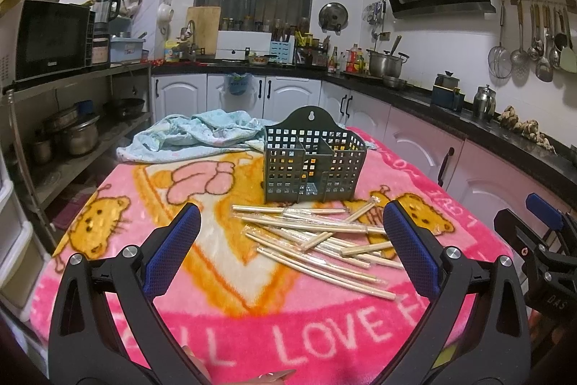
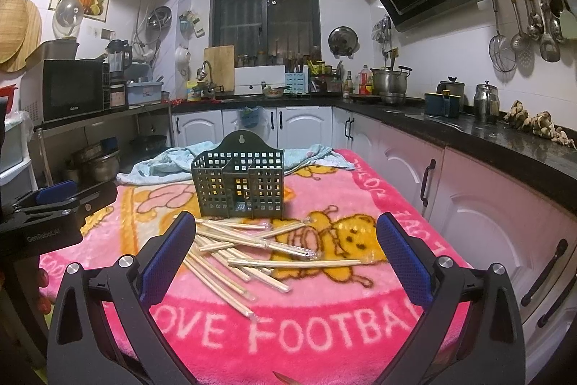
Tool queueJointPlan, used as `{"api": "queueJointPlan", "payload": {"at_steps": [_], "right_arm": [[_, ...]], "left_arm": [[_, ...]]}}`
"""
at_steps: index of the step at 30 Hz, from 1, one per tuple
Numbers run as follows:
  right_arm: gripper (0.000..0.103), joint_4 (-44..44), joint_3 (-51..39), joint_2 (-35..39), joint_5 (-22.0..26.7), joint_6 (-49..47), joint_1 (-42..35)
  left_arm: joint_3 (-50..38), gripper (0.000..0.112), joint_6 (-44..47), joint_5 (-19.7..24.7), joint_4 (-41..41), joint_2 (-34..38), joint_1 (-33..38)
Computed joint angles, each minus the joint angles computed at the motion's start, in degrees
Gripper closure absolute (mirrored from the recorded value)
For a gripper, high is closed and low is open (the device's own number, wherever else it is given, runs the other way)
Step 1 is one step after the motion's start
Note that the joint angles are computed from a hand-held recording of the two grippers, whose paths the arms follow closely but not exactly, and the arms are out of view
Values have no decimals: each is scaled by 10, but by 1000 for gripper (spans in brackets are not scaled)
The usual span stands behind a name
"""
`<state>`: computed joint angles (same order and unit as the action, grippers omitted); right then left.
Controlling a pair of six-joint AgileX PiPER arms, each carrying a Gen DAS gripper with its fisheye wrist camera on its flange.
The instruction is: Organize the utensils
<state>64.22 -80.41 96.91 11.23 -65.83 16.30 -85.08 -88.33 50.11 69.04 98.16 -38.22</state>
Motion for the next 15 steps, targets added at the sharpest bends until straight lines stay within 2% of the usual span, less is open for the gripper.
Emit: {"api": "queueJointPlan", "payload": {"at_steps": [11, 15], "right_arm": [[6, 31, 8, -2, 2, -32, 0], [6, 11, 1, 3, 9, -12, 4]], "left_arm": [[-16, 19, 9, 1, -7, 10, 0], [-19, 19, 17, -3, -20, 9, 2]]}}
